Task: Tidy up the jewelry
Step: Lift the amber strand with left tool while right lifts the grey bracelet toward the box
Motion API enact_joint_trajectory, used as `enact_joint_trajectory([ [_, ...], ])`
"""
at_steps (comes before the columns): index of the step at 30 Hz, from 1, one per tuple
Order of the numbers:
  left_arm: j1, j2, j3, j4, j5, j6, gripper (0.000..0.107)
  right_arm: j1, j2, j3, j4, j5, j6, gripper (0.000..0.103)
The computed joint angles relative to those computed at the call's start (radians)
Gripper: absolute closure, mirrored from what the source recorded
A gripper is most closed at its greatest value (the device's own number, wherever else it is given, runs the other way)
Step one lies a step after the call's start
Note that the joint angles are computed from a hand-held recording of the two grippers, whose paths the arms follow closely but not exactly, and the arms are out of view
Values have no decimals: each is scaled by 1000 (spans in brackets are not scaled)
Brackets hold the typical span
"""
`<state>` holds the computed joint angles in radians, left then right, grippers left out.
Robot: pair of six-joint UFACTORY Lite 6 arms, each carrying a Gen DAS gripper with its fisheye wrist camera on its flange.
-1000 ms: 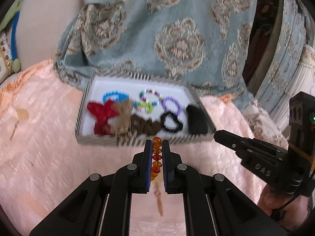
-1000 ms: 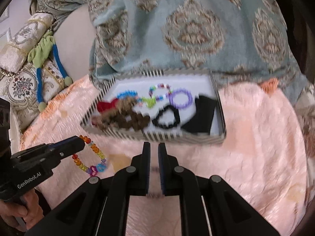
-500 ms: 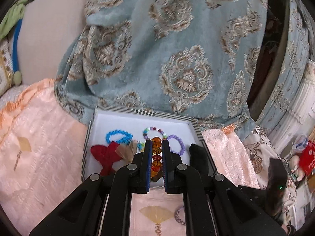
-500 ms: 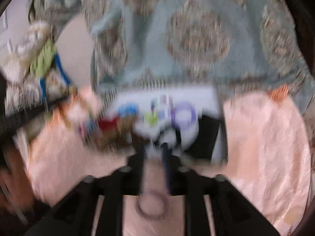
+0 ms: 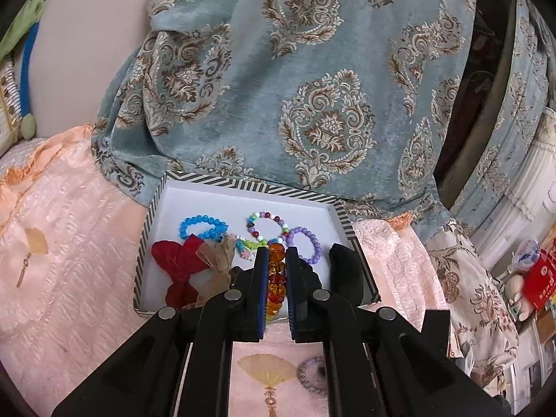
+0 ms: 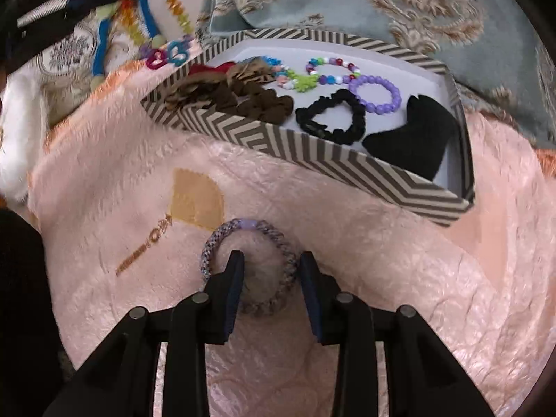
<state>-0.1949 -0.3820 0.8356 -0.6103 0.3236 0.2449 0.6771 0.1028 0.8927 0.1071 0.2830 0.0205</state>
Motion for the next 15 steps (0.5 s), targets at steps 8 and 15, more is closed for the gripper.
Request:
enact_joint_trajectory([
  [8,29,-43,-17,-1,11,-3,107,14,-115,-7,-145,70,160,95],
  [15,56,-61,-25,-14,32,15,107,66,-161,90,-476,128,597,95],
])
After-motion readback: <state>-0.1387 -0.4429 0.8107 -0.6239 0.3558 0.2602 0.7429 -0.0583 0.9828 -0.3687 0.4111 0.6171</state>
